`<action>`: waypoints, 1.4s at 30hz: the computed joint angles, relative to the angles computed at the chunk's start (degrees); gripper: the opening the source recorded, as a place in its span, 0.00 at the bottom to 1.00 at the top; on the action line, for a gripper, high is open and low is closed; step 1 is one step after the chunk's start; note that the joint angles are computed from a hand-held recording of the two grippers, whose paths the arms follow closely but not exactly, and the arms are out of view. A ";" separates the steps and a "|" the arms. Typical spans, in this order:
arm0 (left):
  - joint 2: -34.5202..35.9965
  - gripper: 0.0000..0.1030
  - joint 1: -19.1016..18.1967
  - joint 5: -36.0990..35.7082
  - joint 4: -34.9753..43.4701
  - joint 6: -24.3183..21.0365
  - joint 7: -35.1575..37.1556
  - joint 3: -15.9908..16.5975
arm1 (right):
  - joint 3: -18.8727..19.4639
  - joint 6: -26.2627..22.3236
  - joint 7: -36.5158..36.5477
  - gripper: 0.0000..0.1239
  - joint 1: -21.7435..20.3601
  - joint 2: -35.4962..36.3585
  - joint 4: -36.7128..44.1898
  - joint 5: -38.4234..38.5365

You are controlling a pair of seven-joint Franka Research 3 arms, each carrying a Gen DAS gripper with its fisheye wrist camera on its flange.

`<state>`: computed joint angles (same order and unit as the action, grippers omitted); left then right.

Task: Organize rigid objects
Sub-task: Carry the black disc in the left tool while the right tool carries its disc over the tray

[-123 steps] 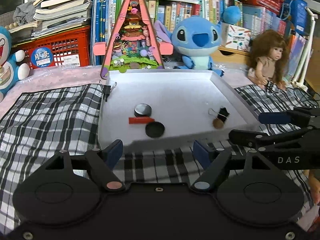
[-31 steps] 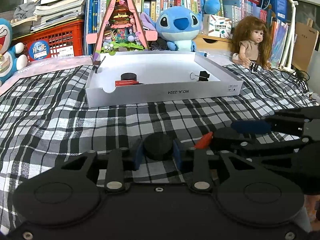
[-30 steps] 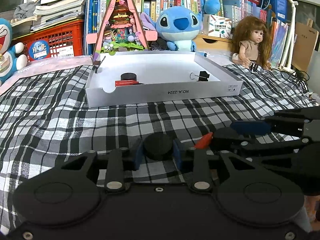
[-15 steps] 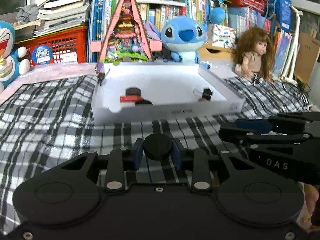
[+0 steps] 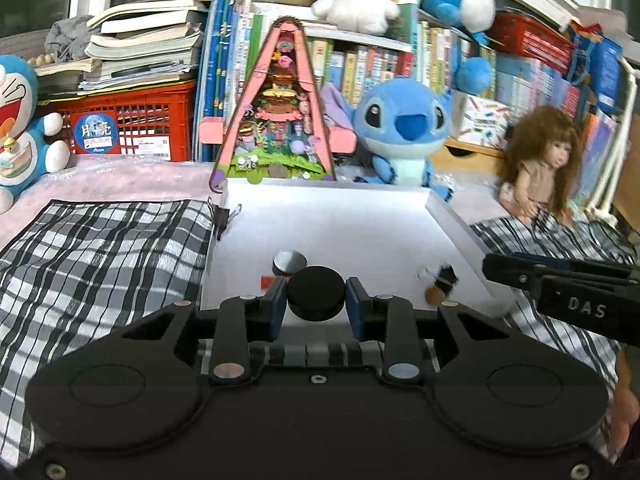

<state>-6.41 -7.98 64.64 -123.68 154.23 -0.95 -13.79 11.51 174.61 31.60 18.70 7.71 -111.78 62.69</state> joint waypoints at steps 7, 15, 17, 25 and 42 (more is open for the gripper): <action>5.65 0.29 -0.32 -3.04 6.22 -2.31 4.05 1.68 | -2.19 -0.62 14.57 0.30 1.24 4.47 4.49 -13.64; 10.79 0.29 -0.33 -15.03 11.73 -1.65 14.75 4.32 | -4.76 -6.75 31.79 0.30 1.77 9.50 11.01 -30.00; 11.88 0.29 -0.45 -16.44 12.98 -2.31 15.93 4.88 | -4.93 -8.94 35.17 0.30 1.42 10.91 13.43 -32.22; 15.60 0.29 -0.14 -22.75 15.93 -1.98 21.67 6.36 | -5.49 -17.09 44.06 0.30 0.83 17.31 23.58 -38.91; 21.13 0.29 -1.33 -29.32 21.56 -3.65 28.35 7.91 | -6.99 -26.97 51.88 0.30 1.85 25.15 35.32 -47.07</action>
<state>14.73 -9.31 35.32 -102.11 150.58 27.40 -5.88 4.52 147.65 83.48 20.55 32.86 -76.46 15.62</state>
